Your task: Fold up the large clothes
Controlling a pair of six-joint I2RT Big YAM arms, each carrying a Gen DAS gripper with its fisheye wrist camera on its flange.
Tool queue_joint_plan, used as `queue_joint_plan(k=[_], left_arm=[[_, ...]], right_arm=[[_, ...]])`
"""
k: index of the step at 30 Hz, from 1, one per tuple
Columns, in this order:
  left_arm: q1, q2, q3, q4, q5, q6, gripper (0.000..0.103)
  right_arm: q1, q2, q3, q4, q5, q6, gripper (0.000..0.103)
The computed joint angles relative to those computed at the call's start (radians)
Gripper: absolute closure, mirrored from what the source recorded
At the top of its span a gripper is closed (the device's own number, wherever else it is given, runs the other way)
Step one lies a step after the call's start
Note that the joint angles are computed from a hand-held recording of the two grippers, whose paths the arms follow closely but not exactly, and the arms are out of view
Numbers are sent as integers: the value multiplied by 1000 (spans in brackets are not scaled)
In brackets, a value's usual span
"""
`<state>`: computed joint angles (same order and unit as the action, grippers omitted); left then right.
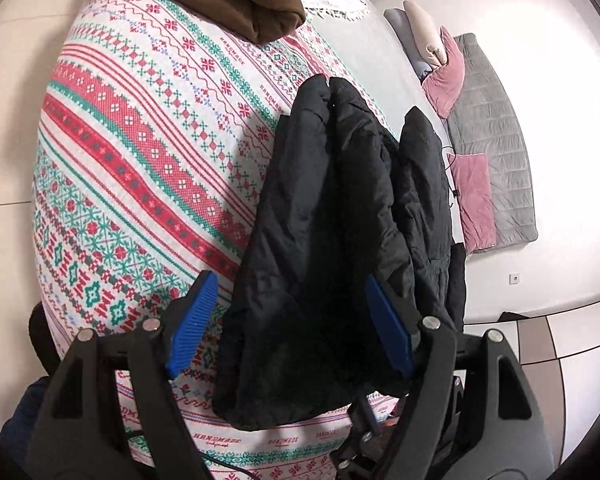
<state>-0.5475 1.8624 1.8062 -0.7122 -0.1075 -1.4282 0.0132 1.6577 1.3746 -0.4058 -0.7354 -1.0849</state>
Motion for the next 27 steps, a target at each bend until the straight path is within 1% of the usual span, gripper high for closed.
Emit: queue_joint_plan(k=[2, 4, 7, 10, 11, 12, 13, 14, 16, 17, 20, 21, 22, 23, 25, 26, 27], left_arm=[[3, -4, -3, 0, -5, 7, 27], [3, 0, 9, -14, -19, 18, 27], [2, 9, 35, -41, -42, 36, 27], [1, 7, 31, -31, -45, 39, 27], [1, 6, 28, -26, -45, 37, 27], [2, 5, 25, -21, -45, 36, 27], [3, 7, 24, -16, -44, 34, 27], [4, 5, 20, -8, -41, 31, 27], [5, -3, 0, 25, -38, 22, 27], [3, -6, 0, 31, -36, 19, 27], [5, -14, -22, 87, -10, 16, 27], [7, -17, -35, 116, 8, 13, 27], [9, -19, -44, 130, 20, 9, 27], [10, -19, -46, 131, 28, 5, 27], [11, -16, -48, 128, 33, -2, 27], [12, -16, -48, 128, 39, -5, 27], [13, -16, -49, 130, 41, -9, 27]], right_arm=[[-3, -11, -17, 7, -9, -15, 62], [-12, -21, -23, 7, -29, -15, 62], [-17, -28, -14, 5, -52, 21, 61], [-16, -28, -11, 25, -62, 68, 61], [-12, -24, -4, 18, -60, 71, 62], [-8, -19, 5, -7, -58, 64, 68], [-6, -17, 7, -14, -54, 64, 75], [-4, -16, 12, -23, -44, 64, 90], [-9, -6, 40, -79, -63, 60, 92], [-13, -7, 45, -88, -70, 63, 94], [-32, -24, 39, -70, -109, 83, 95], [-41, -33, 34, -64, -127, 84, 96], [-49, -38, 33, -67, -144, 79, 97], [-59, -43, 35, -88, -175, 61, 100], [-77, -59, 35, -144, -234, 1, 100], [-78, -73, 17, -150, -234, -36, 100], [-72, -85, -7, -130, -208, -58, 100]])
